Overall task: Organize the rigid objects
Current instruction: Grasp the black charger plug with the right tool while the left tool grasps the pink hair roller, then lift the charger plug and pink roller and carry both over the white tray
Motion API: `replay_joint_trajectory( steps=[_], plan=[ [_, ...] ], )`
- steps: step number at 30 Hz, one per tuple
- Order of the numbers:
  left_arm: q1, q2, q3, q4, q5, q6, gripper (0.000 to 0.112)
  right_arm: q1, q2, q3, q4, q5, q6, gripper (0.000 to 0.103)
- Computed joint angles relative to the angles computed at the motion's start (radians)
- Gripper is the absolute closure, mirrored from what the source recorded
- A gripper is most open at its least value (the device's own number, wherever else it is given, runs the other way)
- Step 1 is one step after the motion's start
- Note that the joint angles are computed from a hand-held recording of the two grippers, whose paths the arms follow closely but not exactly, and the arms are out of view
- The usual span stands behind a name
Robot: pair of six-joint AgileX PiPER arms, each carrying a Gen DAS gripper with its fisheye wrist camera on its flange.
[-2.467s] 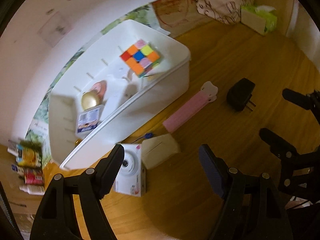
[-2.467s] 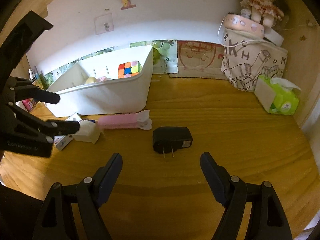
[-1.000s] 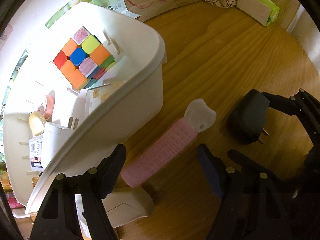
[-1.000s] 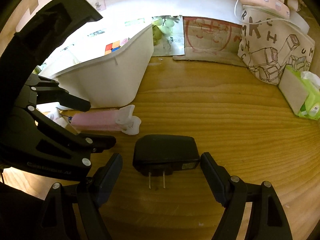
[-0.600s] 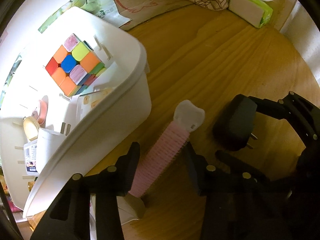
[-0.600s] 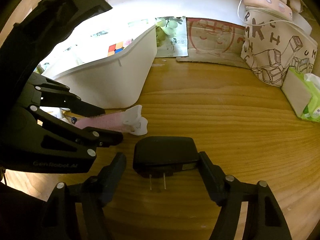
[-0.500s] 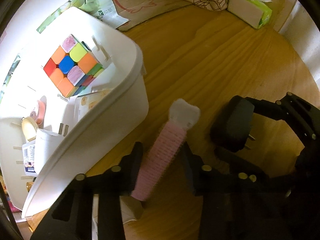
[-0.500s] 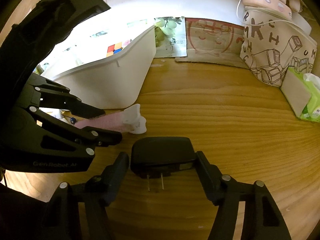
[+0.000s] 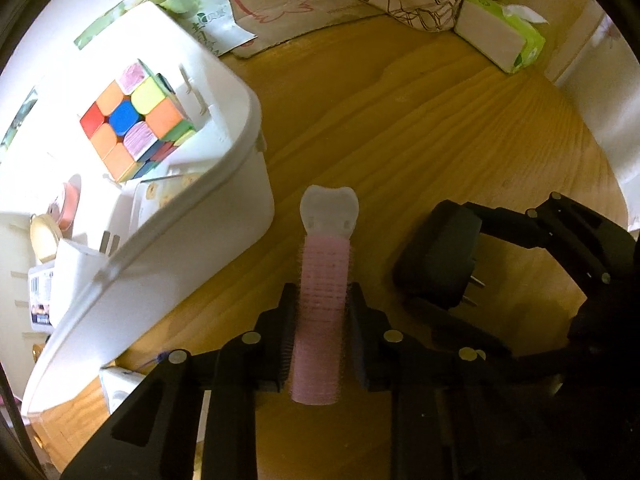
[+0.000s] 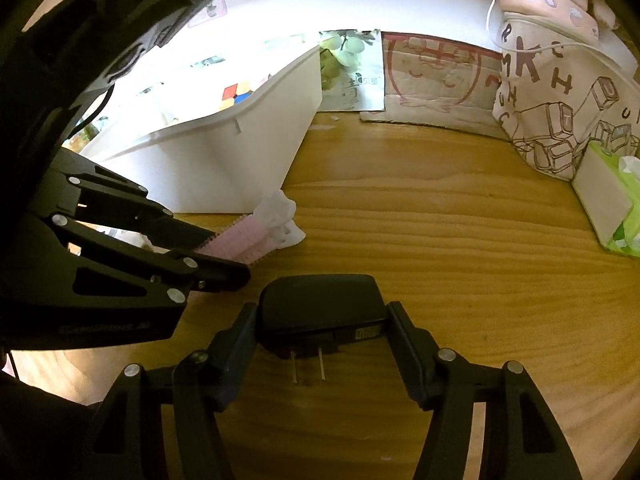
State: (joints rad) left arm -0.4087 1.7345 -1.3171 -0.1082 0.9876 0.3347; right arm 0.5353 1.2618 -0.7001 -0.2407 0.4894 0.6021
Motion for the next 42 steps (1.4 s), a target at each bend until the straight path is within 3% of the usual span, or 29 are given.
replay_joint_trajectory(
  steps=[12,26,36,42],
  plan=[
    [0.067,-0.124,0.096,-0.054,-0.02,-0.046,0.087,-0.056,-0.03,-0.003,0.231,0.004,-0.323,0.039],
    [0.188,-0.394,0.309,-0.048,-0.053,-0.211,0.087,-0.007,-0.034,-0.063,0.42,0.031,-0.613,0.039],
    [0.418,-0.56,0.412,-0.109,-0.037,-0.21,0.087,0.087,0.004,-0.143,0.465,0.058,-0.71,0.039],
    [0.547,-0.597,0.421,-0.148,-0.034,-0.186,0.087,0.133,0.027,-0.196,0.478,0.076,-0.748,0.039]
  ],
)
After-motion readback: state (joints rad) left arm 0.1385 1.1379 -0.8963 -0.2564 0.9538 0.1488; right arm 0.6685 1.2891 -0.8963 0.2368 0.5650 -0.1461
